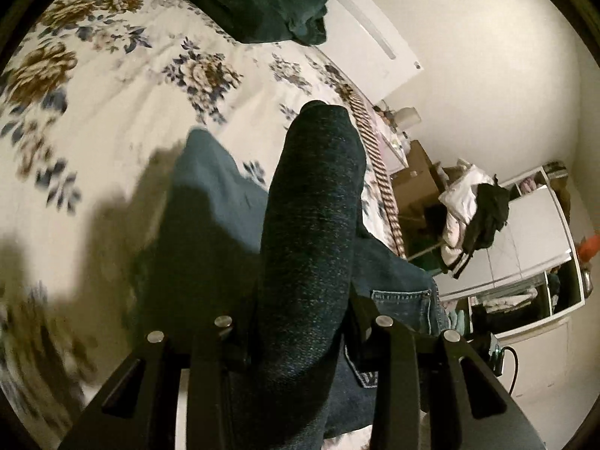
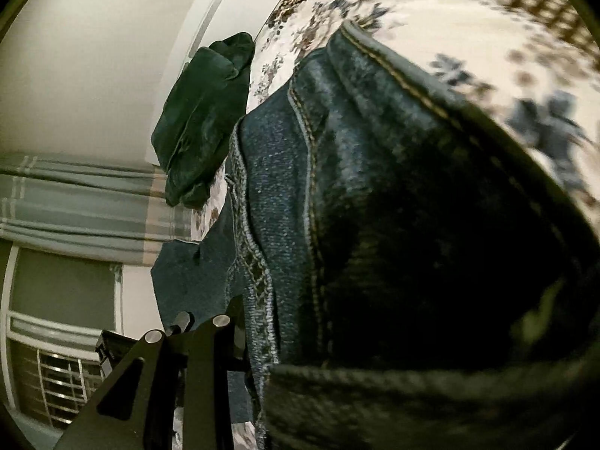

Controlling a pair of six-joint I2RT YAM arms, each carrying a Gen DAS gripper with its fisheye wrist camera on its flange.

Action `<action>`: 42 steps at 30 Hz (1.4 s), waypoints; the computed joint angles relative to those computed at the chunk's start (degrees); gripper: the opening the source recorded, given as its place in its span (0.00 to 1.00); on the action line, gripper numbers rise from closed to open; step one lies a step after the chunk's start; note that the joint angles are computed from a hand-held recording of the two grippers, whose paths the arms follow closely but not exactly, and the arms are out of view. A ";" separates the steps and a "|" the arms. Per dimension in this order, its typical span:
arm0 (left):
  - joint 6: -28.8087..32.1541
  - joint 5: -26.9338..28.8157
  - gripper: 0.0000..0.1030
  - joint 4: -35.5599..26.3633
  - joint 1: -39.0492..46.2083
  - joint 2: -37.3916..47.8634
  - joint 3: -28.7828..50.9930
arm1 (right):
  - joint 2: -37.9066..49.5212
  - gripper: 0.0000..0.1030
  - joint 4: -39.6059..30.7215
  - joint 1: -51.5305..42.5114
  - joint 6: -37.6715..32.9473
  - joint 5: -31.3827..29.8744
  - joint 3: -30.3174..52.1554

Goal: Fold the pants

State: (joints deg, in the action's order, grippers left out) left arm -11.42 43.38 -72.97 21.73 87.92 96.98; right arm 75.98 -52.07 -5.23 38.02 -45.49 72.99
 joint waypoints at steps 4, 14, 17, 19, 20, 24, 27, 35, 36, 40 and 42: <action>3.50 0.51 0.31 1.98 2.64 10.08 3.09 | 10.50 0.35 13.16 8.28 9.05 5.00 2.04; 10.88 2.20 0.34 2.08 6.68 16.75 -0.71 | 22.20 0.48 16.26 9.22 5.93 2.54 3.71; 10.39 2.48 0.34 2.82 7.17 15.68 -2.04 | 20.35 0.49 13.19 7.07 3.42 2.67 2.95; 9.46 2.43 0.34 3.59 7.33 14.27 -3.38 | 19.43 0.54 10.23 6.33 2.11 4.29 3.56; 8.77 2.42 0.34 3.95 7.45 13.78 -3.86 | 19.61 0.54 9.32 6.23 2.07 5.20 4.26; 7.86 1.82 0.35 4.62 7.41 12.98 -4.43 | 16.90 0.55 3.54 4.60 -2.59 11.11 5.18; 8.82 -0.08 0.35 4.20 6.67 12.15 -4.53 | 16.99 0.59 -0.02 5.33 -5.16 16.42 7.32; 11.50 -19.17 0.41 -1.20 -0.64 9.48 2.72 | 18.90 0.90 -10.99 9.14 -10.84 29.81 16.16; 11.82 -21.98 0.44 -1.61 -1.86 8.79 3.20 | 18.75 0.97 -12.96 10.73 -12.16 33.80 18.13; 12.50 -32.99 0.76 -3.73 -8.16 4.03 3.83 | 17.19 1.00 -20.07 18.25 -17.71 49.01 25.31; 12.17 -35.53 0.80 -4.98 -10.69 1.61 3.76 | 16.37 1.00 -22.00 21.82 -19.20 53.23 27.39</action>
